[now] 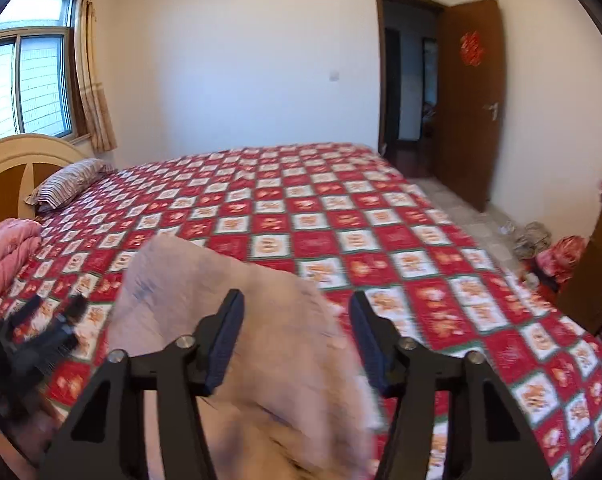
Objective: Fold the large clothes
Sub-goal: 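Grasp the folded beige jacket bundle with both tools side by side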
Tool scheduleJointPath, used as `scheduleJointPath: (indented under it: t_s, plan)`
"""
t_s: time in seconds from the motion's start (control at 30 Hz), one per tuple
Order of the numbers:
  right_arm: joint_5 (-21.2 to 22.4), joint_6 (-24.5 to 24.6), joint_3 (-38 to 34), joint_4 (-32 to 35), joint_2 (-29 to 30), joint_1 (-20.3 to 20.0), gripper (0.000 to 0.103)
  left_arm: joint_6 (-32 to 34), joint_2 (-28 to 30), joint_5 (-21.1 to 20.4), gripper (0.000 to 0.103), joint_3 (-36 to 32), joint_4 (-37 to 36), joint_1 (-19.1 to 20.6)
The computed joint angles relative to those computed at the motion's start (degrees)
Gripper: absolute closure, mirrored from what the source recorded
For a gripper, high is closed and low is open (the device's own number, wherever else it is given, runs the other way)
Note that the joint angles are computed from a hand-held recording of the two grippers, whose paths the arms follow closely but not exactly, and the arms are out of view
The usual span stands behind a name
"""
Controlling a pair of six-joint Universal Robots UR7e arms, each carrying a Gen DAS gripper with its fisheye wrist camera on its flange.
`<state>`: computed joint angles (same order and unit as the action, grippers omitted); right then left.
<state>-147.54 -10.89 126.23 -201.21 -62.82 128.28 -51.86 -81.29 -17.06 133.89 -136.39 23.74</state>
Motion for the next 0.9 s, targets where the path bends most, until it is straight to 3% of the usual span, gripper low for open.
scheduleJointPath:
  t_s: [0.17,0.27,0.4,0.53,0.9]
  plan:
    - [-1.9,1.1,-4.4,-1.2,6.6,-4.9,0.061,7.7,7.8,-4.8,0.016,-2.5,-11.8,2.8]
    - [-3.0,1.9,-2.0,-2.5,6.5,-8.0,0.061,12.2,12.8,-8.2,0.016,-3.4,-18.0,4.3]
    - [-0.4,0.7,2.8,-7.3,5.3,-12.9,0.062,15.1,17.2,-10.1,0.008,-2.8,-25.5,4.2]
    - [1.0,-1.9,5.2,-12.9,5.8,-15.9,0.062,16.8,20.0,-10.7,0.003,-3.0,-29.3,4.6]
    - [4.9,-3.0,7.1,-16.8,7.2,-19.1,0.062,18.7,21.9,-13.2,0.001,-2.2,-34.6,7.0]
